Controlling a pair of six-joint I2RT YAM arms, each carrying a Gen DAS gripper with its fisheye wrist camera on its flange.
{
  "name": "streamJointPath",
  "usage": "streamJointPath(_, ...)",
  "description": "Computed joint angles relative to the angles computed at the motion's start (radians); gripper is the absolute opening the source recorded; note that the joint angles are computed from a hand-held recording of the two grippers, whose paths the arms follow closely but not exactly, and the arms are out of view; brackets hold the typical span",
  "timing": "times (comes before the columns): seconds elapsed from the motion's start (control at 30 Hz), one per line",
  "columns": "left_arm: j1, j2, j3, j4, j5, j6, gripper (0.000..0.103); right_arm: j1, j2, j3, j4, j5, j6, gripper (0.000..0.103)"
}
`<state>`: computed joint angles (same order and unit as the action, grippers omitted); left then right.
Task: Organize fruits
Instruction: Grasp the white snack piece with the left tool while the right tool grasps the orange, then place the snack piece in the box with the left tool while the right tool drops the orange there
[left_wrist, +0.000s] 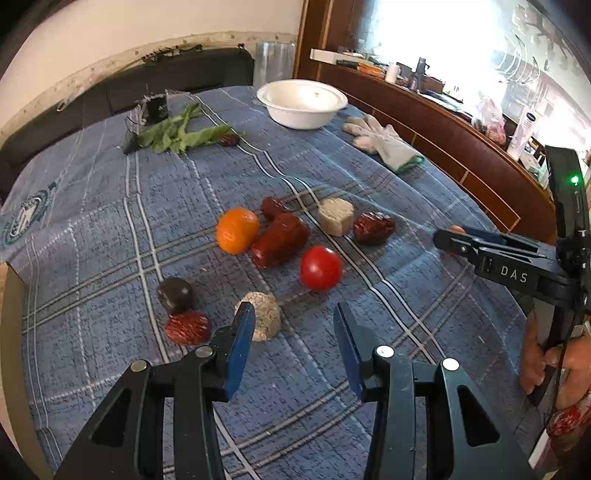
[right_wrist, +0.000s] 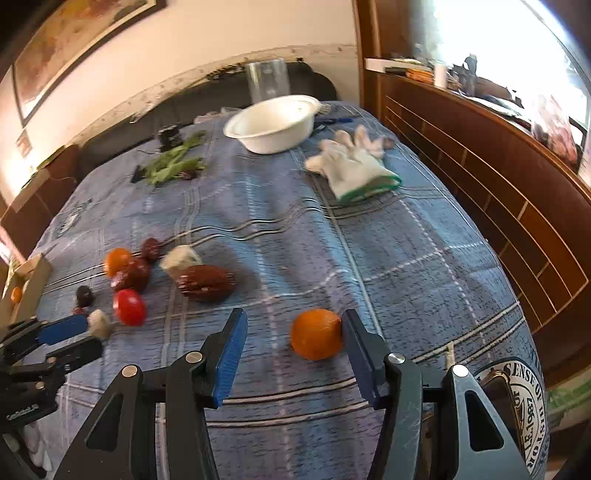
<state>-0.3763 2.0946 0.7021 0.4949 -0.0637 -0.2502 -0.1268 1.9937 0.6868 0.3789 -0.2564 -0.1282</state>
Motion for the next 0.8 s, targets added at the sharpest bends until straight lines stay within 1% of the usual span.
streamJointPath(0.07, 0.009, 0.001, 0.008, -0.011, -0.019, 0.003, 0.043, -0.018, 0.027, 0.028, -0.022, -0.015, 0.014, 0.057)
streamJointPath(0.13, 0.028, 0.009, 0.016, -0.02, -0.014, 0.003, 0.043, -0.037, 0.053, 0.052, -0.043, -0.046, 0.023, 0.054)
streamJointPath(0.2, 0.042, 0.018, 0.017, -0.019, -0.011, 0.002, 0.043, -0.043, 0.06, 0.046, -0.022, -0.045, 0.026, 0.046)
streamJointPath(0.27, 0.049, 0.035, 0.029, -0.024, -0.012, 0.007, 0.043, -0.042, 0.063, 0.043, -0.008, -0.035, 0.024, 0.042)
streamJointPath(0.33, 0.048, 0.058, 0.041, -0.023, -0.004, 0.006, 0.043, -0.042, 0.066, 0.039, 0.01, -0.032, 0.026, 0.041)
streamJointPath(0.37, 0.041, 0.069, 0.044, -0.014, -0.019, 0.008, 0.043, -0.041, 0.067, 0.035, 0.019, -0.029, 0.027, 0.04)
streamJointPath(0.43, 0.024, 0.079, 0.047, 0.001, -0.064, 0.008, 0.033, -0.038, 0.069, 0.029, 0.035, -0.022, 0.029, 0.038)
streamJointPath(0.47, 0.024, 0.081, 0.049, 0.001, -0.075, 0.003, 0.016, -0.038, 0.069, 0.027, 0.039, -0.02, 0.031, 0.036)
streamJointPath(0.53, 0.043, 0.075, 0.043, 0.007, -0.042, -0.015, 0.015, -0.047, 0.065, 0.024, 0.043, -0.031, 0.037, 0.031)
streamJointPath(0.57, 0.053, 0.067, 0.033, 0.012, -0.026, -0.029, 0.015, -0.054, 0.063, 0.023, 0.041, -0.045, 0.039, 0.031)
streamJointPath(0.63, 0.055, 0.045, 0.006, 0.027, -0.027, -0.041, 0.015, -0.066, 0.05, 0.011, 0.043, -0.074, 0.039, 0.031)
streamJointPath(0.73, 0.061, -0.023, -0.075, 0.077, -0.007, -0.077, 0.015, -0.076, -0.003, -0.042, 0.065, -0.111, 0.028, 0.031)
streamJointPath(0.8, 0.071, -0.092, -0.157, 0.129, 0.019, -0.109, 0.015, -0.08, -0.045, -0.075, 0.066, -0.14, 0.021, 0.031)
